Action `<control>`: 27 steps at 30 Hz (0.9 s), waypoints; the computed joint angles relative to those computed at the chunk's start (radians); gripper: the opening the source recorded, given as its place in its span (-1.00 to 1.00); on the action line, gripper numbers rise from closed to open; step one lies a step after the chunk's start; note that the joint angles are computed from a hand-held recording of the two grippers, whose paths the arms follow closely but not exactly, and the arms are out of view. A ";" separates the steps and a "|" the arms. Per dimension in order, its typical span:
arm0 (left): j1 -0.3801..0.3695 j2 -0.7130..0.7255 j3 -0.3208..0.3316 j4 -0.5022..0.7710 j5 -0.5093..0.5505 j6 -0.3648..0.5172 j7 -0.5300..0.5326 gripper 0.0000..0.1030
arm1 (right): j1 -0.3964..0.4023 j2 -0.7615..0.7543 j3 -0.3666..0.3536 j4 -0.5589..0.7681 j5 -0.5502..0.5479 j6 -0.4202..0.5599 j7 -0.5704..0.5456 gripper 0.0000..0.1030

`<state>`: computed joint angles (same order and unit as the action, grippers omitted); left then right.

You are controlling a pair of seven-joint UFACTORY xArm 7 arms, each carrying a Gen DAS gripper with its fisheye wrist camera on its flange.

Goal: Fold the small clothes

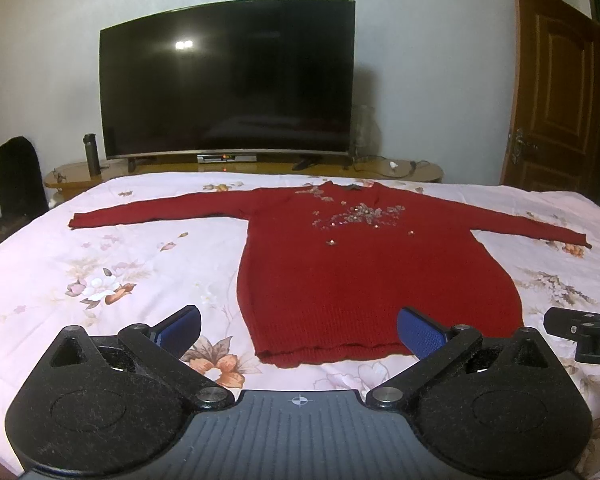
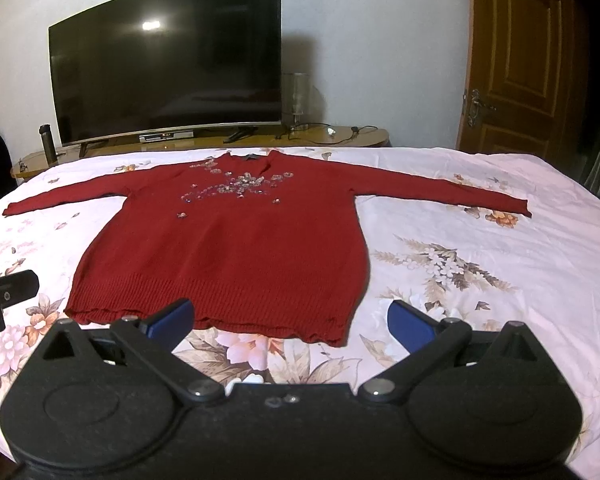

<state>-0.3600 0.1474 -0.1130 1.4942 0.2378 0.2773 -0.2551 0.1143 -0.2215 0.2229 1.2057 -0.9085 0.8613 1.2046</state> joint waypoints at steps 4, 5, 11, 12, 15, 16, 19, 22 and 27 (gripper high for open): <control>-0.001 0.001 0.001 0.002 0.001 0.001 -0.001 1.00 | 0.001 0.003 0.000 0.004 0.000 0.002 0.000 0.99; -0.001 0.002 0.001 0.002 0.001 0.001 -0.002 1.00 | 0.002 0.004 0.000 0.005 0.001 0.003 -0.002 0.99; -0.004 -0.004 0.004 -0.005 0.017 0.003 -0.017 1.00 | 0.003 0.004 -0.002 0.005 0.004 0.001 -0.005 0.99; -0.004 -0.004 0.004 -0.006 0.019 0.003 -0.019 1.00 | 0.003 0.004 -0.003 0.004 0.004 0.000 -0.006 0.99; -0.003 -0.006 0.003 -0.009 0.022 0.004 -0.019 1.00 | 0.003 0.003 -0.002 0.004 0.004 -0.001 -0.005 0.99; -0.002 -0.007 0.003 -0.011 0.022 0.004 -0.020 1.00 | 0.003 0.004 -0.002 0.003 0.002 -0.001 -0.003 0.99; 0.002 -0.006 0.000 -0.009 0.015 0.004 -0.011 1.00 | 0.003 0.005 -0.001 0.004 0.003 0.000 -0.002 0.99; 0.003 -0.004 -0.002 -0.007 0.007 0.005 -0.004 1.00 | 0.004 0.006 -0.002 0.004 0.003 0.001 -0.002 0.99; 0.002 -0.002 0.000 -0.003 0.006 0.009 -0.003 1.00 | 0.005 0.007 -0.003 0.003 0.003 -0.002 -0.001 0.99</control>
<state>-0.3581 0.1452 -0.1131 1.4910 0.2442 0.2861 -0.2584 0.1192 -0.2144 0.2201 1.2087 -0.9058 0.8590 1.2037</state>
